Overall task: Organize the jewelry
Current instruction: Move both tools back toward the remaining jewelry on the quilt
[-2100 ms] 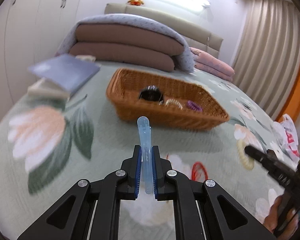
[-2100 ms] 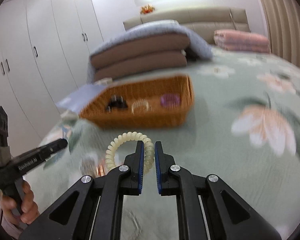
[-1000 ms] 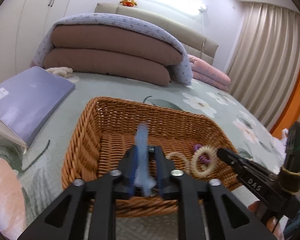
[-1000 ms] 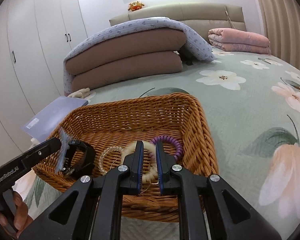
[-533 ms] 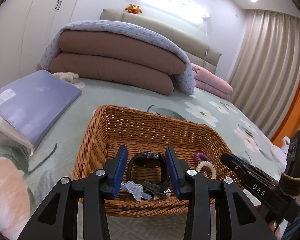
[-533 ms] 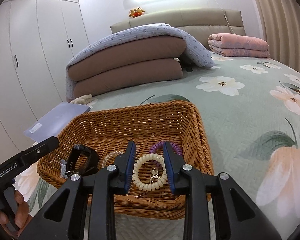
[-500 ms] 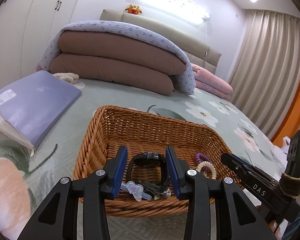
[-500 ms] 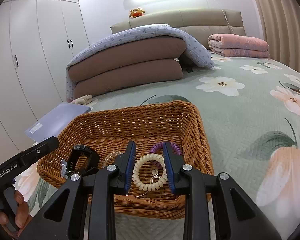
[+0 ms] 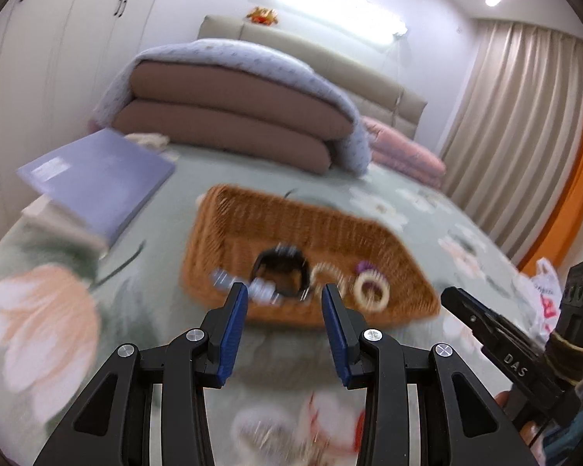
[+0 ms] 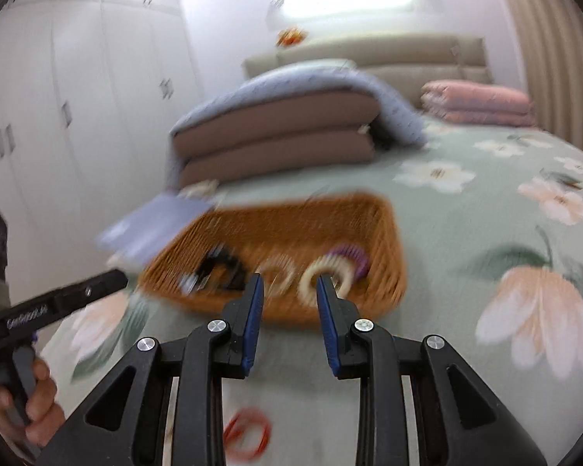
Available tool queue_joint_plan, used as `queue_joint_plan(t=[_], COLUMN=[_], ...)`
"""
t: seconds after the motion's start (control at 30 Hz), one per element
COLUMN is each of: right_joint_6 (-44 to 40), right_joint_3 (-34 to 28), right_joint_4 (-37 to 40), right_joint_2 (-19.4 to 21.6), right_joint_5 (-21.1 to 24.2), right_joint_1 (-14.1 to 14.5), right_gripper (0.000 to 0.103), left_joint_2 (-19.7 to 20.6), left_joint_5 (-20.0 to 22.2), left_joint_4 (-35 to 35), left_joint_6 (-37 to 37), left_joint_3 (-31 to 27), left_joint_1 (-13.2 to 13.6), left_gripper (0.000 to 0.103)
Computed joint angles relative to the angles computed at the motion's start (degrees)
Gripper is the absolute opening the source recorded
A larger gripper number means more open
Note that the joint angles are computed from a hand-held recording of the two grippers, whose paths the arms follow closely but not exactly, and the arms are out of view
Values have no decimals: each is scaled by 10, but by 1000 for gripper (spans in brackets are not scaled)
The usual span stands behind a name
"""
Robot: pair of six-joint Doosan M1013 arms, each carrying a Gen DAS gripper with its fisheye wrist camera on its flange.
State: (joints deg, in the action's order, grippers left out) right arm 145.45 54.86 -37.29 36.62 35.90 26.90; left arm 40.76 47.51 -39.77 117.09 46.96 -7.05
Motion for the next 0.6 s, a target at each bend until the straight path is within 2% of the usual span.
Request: queue_joint_plan(t=[0.1,0.17,0.27,0.37,0.47,0.6], right_joint_6=[-94,-130,-130,-128,-132,-172], right_joint_3=[-1,0,22,34,47,35], right_joint_4=[77,100,99,121,145,196], right_joint_2=[1,4,1,0,-7,0], right_joint_5=[29,43,34,28,4,18], right_joint_1=[5,8,10,5,-1,-8], right_gripper=[31,31,31,31,31,31], left_joint_2=[-22,-30,-30,-31,-27,-26], left_joint_5=[15,30,45,41,46,48], left_joint_4=[28,64,75,89,99,108], left_joint_6=[-12,-36,-41,-45,-48,-45], left_joint_3=[39,58,74,88,85,85], left_joint_1=[6,7,7,3,0,-5], left_gripper=[40,40,40,40,40,40])
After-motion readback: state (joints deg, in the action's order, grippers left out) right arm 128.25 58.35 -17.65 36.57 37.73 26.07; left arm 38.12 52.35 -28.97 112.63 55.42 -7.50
